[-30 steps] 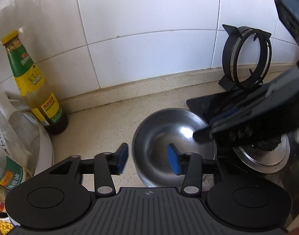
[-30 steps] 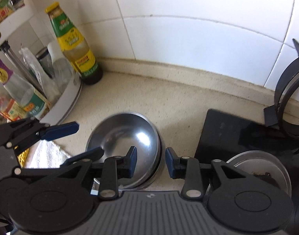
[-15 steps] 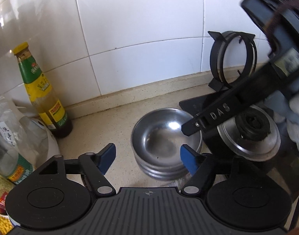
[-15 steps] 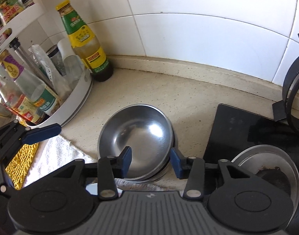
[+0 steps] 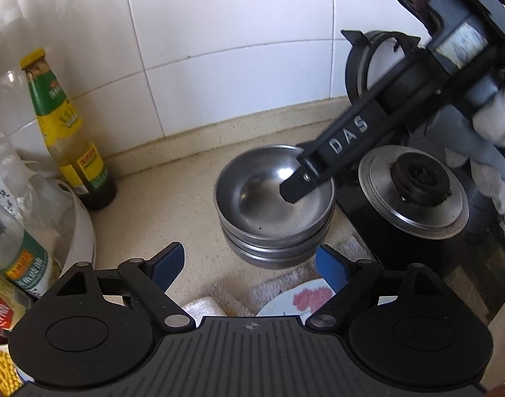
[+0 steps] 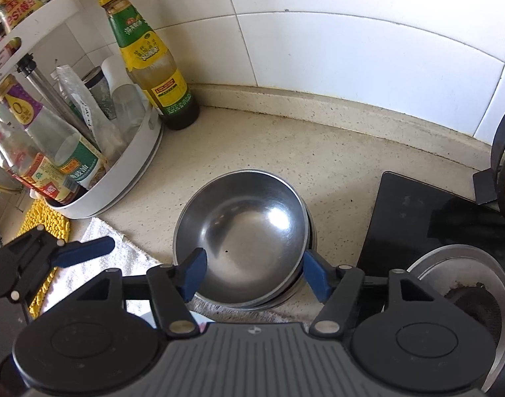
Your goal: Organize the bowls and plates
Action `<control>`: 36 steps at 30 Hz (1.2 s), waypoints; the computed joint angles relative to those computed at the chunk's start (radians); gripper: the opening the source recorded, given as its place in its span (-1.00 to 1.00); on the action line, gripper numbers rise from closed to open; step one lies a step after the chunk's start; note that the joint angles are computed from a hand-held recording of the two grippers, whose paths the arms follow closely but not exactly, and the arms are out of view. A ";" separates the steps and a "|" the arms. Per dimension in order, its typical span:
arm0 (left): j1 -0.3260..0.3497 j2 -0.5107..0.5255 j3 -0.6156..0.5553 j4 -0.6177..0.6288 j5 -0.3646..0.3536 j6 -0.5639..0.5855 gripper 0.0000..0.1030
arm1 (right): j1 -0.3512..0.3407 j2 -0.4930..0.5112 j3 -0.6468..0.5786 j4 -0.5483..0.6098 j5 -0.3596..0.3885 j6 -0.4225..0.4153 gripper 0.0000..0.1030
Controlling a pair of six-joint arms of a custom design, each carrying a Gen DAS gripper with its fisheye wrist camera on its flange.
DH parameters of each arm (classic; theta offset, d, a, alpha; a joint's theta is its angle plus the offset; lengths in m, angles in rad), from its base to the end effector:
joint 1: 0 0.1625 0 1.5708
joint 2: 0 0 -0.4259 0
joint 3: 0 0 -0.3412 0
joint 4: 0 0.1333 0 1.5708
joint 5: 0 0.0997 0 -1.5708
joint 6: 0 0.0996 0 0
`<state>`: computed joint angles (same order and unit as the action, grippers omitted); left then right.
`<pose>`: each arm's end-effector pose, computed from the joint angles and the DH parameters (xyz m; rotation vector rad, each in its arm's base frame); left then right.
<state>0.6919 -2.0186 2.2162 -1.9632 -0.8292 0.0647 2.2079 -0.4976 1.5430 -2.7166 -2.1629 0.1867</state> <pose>-0.0739 -0.3217 0.4267 1.0382 2.2411 -0.6014 0.4508 -0.4786 -0.0016 0.5426 -2.5471 0.4379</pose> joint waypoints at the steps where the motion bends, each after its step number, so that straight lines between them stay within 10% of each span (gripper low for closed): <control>1: 0.008 0.001 0.000 -0.002 -0.007 0.010 0.76 | -0.002 0.001 -0.001 -0.001 0.002 0.003 0.33; 36: 0.236 0.242 -0.054 -0.161 -0.150 0.226 0.83 | -0.095 0.026 -0.025 0.004 0.060 0.073 0.45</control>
